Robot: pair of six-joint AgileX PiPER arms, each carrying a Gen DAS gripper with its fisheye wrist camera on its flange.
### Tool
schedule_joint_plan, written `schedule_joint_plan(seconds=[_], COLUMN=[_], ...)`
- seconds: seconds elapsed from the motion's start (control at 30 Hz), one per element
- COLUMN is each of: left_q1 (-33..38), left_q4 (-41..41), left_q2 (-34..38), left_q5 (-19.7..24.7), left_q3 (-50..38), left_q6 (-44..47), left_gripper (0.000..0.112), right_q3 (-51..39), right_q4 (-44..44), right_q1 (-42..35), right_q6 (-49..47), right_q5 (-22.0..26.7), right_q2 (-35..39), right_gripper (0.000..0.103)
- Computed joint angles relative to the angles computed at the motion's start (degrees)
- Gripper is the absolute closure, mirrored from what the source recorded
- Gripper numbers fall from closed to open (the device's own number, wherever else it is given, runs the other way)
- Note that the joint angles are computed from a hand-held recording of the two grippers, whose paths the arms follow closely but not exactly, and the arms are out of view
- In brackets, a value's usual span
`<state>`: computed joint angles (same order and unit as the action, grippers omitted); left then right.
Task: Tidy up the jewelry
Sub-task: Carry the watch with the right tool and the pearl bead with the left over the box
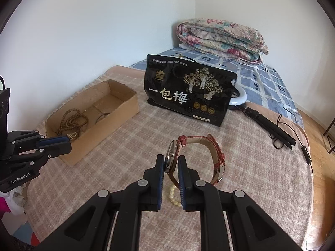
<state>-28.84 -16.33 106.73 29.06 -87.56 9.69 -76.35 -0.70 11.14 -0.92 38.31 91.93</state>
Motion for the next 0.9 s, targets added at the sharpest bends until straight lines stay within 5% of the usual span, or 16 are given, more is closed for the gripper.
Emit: schedule_joint_plan(seconds=[0.9], left_q1=[13.8], left_q4=[7.1], left_q2=[0.7], left_q5=[-0.6], left_q3=[1.2], left_q6=[-3.1], left_gripper=[0.104], right_q3=[-31.0], right_q4=[-2.7], right_q1=[14.4], right_q6=[8.8], right_q5=[5.7], right_q2=[24.8], right_gripper=[0.092])
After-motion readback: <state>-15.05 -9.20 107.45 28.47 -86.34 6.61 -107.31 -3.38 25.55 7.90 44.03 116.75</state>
